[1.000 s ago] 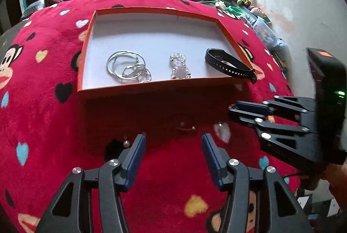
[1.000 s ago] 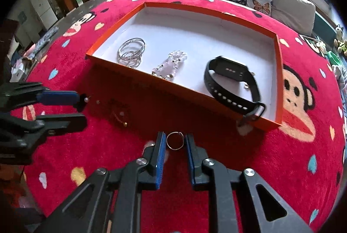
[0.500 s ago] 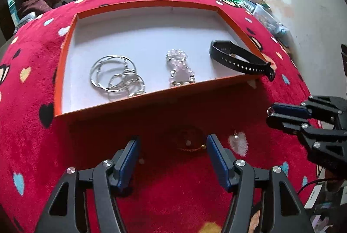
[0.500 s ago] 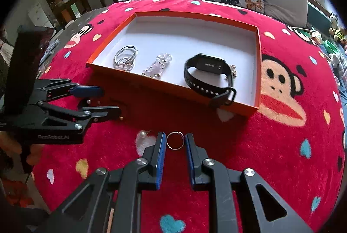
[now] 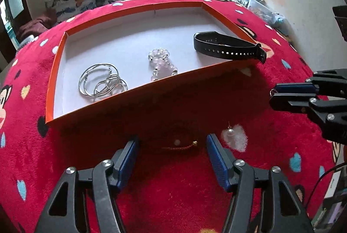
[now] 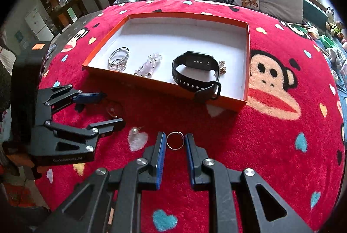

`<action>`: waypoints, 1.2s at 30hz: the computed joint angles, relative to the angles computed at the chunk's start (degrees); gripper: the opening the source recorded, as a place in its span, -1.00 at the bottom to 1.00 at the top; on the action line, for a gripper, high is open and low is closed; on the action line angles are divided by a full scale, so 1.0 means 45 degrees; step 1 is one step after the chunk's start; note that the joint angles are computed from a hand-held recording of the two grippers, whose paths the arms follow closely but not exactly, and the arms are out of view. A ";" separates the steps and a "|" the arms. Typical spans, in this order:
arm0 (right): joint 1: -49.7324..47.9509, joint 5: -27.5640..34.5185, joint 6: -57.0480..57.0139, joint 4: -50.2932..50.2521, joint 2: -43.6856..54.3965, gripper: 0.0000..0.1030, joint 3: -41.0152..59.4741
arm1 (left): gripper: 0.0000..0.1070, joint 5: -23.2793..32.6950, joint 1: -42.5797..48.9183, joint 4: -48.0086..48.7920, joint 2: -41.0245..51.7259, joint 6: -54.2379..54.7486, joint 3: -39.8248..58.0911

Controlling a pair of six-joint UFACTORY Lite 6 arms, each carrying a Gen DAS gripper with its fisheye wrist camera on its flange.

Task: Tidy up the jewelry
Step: 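Grasp the red beaded bracelet with the left tool while the right tool grasps the small silver ring, then carry the red bracelet and silver ring into the tray and open both tools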

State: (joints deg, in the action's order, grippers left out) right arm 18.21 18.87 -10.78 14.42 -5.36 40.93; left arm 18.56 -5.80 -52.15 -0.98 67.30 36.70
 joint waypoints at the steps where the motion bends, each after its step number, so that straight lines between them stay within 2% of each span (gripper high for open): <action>1: 0.0004 -0.0006 0.0018 -0.0016 -0.0030 -0.60 -0.0023 | 0.06 -0.0033 0.0014 -0.0187 -0.0062 0.0158 -0.0073; 4: 0.0018 0.0015 0.0044 -0.0046 -0.0081 -0.60 -0.0031 | -0.40 0.0537 0.0333 -0.0585 -0.0258 0.0725 -0.0198; 7: 0.0096 0.0027 0.0092 -0.0073 -0.0114 -0.60 -0.0038 | -0.57 0.0597 0.0373 -0.0618 -0.0583 0.0874 -0.0441; 11: 0.0271 0.0075 0.0278 -0.0192 -0.0260 -0.60 -0.0051 | -0.75 0.1728 0.1219 -0.0912 -0.0789 0.1186 -0.0451; 20: 0.0485 0.0240 0.0271 0.0078 -0.0689 -0.60 -0.0163 | -0.81 0.3266 0.2407 -0.0473 -0.2217 0.1123 -0.0890; 25: 0.0817 0.0341 0.0936 -0.0521 -0.0980 -0.60 -0.0194 | -0.82 0.4529 0.3310 0.0116 -0.3440 0.0720 -0.0837; 30: 0.0988 0.0551 0.0967 -0.0390 -0.1243 -0.60 -0.0002 | -0.82 0.5737 0.4231 0.0410 -0.4022 0.0432 0.0025; 36: 0.1025 0.0833 0.0498 0.0091 -0.0977 -0.60 0.1013 | -0.82 0.6655 0.4881 0.0364 -0.3462 0.0212 0.2107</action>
